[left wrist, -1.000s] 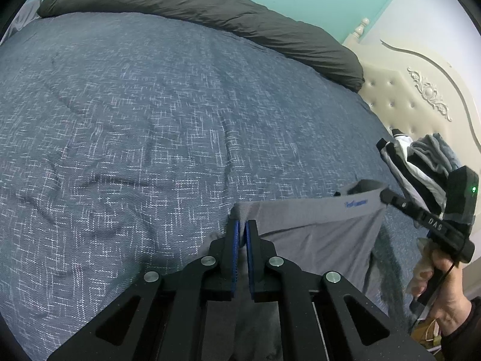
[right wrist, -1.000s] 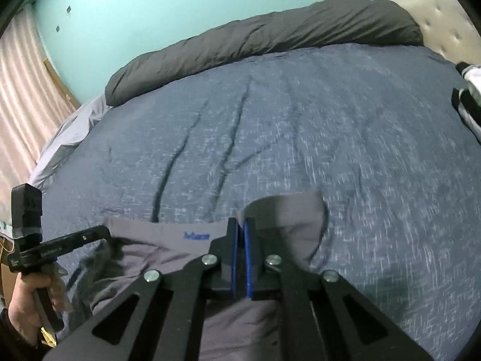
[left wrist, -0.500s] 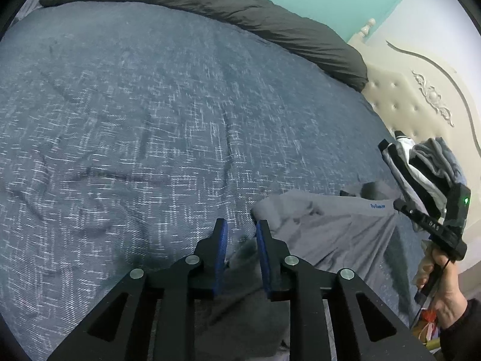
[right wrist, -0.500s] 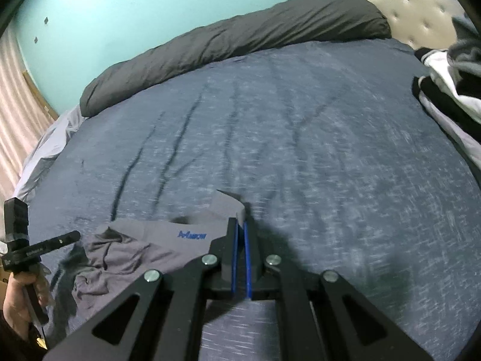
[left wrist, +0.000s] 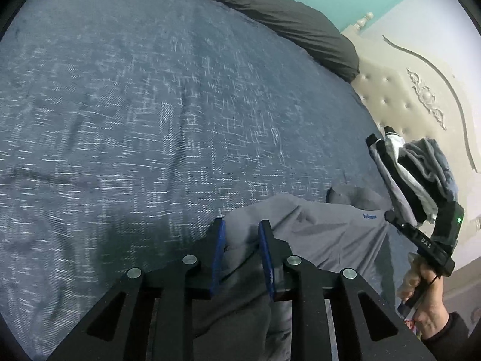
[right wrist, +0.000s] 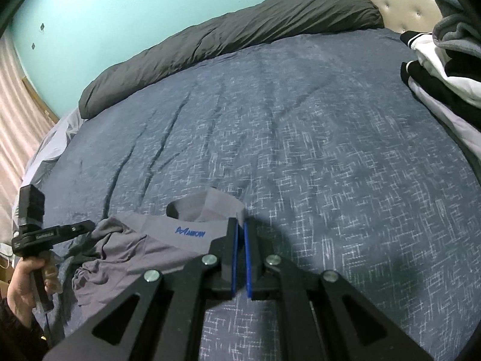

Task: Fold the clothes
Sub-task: 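Lift the briefs by the waistband with both tools, stretching it taut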

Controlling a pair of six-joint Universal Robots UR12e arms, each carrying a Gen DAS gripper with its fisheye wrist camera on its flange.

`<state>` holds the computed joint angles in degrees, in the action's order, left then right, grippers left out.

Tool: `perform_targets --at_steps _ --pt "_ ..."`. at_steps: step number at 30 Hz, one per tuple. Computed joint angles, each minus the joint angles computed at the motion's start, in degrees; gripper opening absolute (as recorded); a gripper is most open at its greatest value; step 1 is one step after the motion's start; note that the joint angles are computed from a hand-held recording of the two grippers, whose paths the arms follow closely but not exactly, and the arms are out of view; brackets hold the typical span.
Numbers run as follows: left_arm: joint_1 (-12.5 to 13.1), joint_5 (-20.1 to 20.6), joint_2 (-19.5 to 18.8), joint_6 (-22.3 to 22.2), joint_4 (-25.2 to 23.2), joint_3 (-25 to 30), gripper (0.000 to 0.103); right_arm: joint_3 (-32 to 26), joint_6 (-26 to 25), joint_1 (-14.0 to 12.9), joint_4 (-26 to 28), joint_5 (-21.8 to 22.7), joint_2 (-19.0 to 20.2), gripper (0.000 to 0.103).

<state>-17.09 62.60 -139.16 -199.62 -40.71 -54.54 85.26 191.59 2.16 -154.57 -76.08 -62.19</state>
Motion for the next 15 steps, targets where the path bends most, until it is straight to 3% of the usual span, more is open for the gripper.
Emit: perform_targets --at_steps 4,5,8,15 --pt "-0.3 0.2 -1.2 0.1 -2.0 1.9 0.021 0.2 0.2 -0.2 -0.1 0.8 -0.1 0.003" --pt "-0.4 0.6 -1.3 0.5 -2.0 2.0 0.012 0.2 0.3 -0.2 0.0 0.9 -0.1 0.003" --pt "-0.6 2.0 -1.2 1.5 -1.8 2.2 0.006 0.5 0.5 -0.3 0.2 1.1 -0.3 0.003" --pt "-0.7 9.5 4.7 4.1 9.9 -4.7 0.005 0.8 1.0 -0.3 -1.7 3.0 -0.8 0.003"
